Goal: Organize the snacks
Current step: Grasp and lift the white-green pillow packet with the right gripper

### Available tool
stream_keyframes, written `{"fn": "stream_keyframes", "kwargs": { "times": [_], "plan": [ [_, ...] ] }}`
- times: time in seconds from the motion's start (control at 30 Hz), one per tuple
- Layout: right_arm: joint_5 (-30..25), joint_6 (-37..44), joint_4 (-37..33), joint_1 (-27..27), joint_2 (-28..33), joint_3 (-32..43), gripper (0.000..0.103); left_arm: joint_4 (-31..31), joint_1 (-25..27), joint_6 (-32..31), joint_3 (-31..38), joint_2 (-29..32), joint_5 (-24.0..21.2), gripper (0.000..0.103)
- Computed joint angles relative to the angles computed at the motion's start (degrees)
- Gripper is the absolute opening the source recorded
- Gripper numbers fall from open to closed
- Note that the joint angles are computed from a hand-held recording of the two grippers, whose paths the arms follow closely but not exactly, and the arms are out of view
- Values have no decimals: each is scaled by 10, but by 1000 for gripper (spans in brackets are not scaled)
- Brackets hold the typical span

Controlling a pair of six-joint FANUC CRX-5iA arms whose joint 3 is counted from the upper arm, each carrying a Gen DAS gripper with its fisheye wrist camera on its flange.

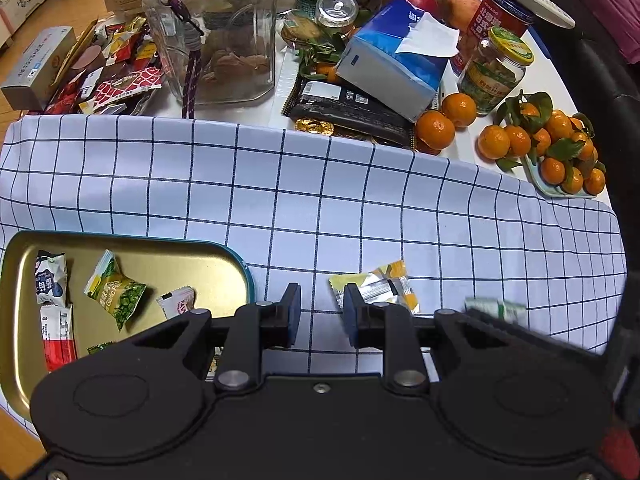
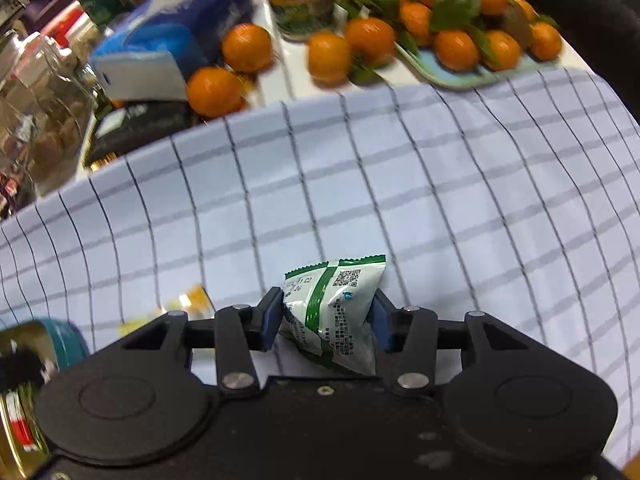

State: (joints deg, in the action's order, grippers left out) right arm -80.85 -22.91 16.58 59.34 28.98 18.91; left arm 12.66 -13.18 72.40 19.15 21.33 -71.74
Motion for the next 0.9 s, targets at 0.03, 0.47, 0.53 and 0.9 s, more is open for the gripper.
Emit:
{"fn": "stream_keyframes", "kwargs": {
  "times": [0.03, 0.47, 0.53, 0.9],
  "plan": [
    [-2, -8, -8, 5, -7, -6, 49, -2, -2, -2, 0, 1, 1, 32],
    [81, -90, 8, 32, -88, -105, 48, -33, -34, -73, -38, -4, 49, 33],
    [85, -90, 21, 33, -94, -110, 48, -34, -37, -88, -48, -6, 57, 33],
    [100, -148, 61, 51, -147, -167, 48, -88, -49, 41, -42, 6, 75, 35]
  ]
}}
